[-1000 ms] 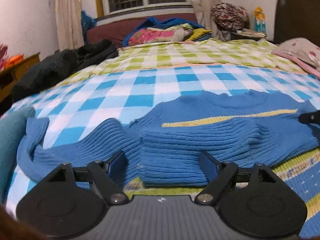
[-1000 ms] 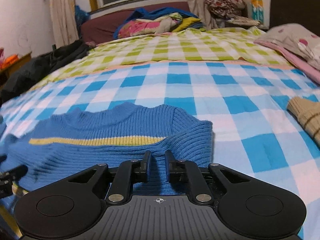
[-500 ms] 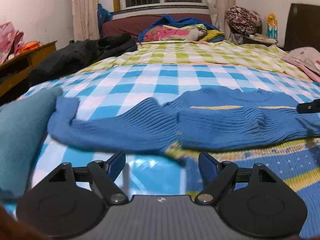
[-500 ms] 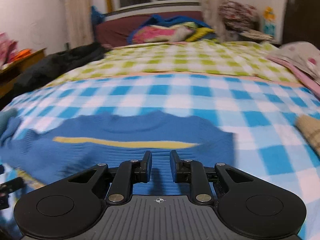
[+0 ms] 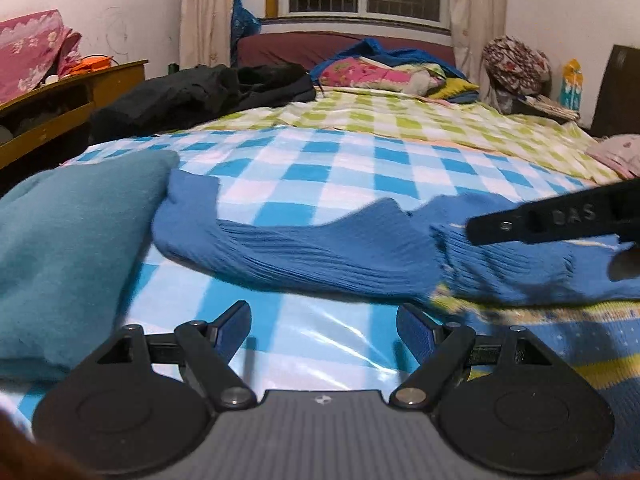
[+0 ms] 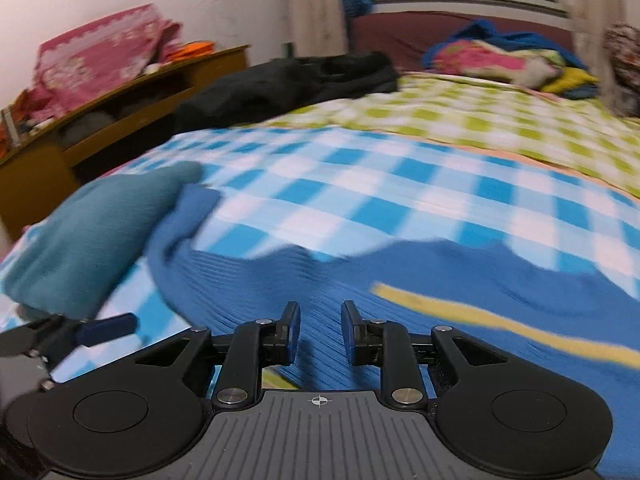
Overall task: Fold small clothes
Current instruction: 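Grasp the other sleeve cuff beside the teal blanket with the right gripper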
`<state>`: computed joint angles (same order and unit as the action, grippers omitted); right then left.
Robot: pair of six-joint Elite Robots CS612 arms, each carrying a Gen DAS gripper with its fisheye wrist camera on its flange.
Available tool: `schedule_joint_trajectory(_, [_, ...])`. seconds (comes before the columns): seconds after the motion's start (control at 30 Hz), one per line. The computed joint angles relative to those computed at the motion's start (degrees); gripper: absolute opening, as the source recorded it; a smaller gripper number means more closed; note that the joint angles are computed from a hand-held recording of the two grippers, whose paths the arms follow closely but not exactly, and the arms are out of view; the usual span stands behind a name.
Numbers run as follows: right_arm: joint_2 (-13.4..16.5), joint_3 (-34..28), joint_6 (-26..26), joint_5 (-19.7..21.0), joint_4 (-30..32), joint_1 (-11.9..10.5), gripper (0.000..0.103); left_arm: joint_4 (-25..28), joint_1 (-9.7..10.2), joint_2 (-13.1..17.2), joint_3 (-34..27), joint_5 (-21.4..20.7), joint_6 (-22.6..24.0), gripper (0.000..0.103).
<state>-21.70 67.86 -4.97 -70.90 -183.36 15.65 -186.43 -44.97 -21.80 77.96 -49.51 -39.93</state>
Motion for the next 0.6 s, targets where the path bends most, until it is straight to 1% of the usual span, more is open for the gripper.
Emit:
schedule_joint_trajectory(0.03, [0.2,-0.9,-0.6,0.5,0.8,0.4,0.029,-0.5,0.15,-0.2,0.5,0.1,-0.1,0.086])
schedule_joint_trajectory(0.13, [1.5,-5.0,-2.5,1.8,5.2,1.6,0.030,-1.8,0.77,-0.6,1.4,-0.2,0.1,0.086])
schedule_joint_trajectory(0.2, [2.9,-8.6,-2.3,2.9,8.7,2.2,0.030,-3.3,1.08,-0.7,1.9,-0.1,0.6,0.086])
schedule_joint_trajectory(0.3, [5.5,-14.9,0.0,5.0,14.1,3.0,0.030,-3.6,1.41,-0.6,2.3,0.8,0.4,0.085])
schedule_joint_trajectory(0.43, [9.3,-23.2,3.3,8.5,20.3,3.6,0.031,-4.1,2.18,-0.7,3.2,-0.8,-1.3,0.082])
schedule_joint_trajectory(0.5, [11.1,-26.8,4.9,9.6,22.6,3.8,0.034,-5.1,2.50,-0.6,3.6,-1.5,-2.2,0.082])
schedule_joint_trajectory(0.6, [14.1,-32.6,8.3,12.0,26.2,3.9,0.036,-6.7,2.58,-0.5,4.0,-1.4,-1.7,0.081])
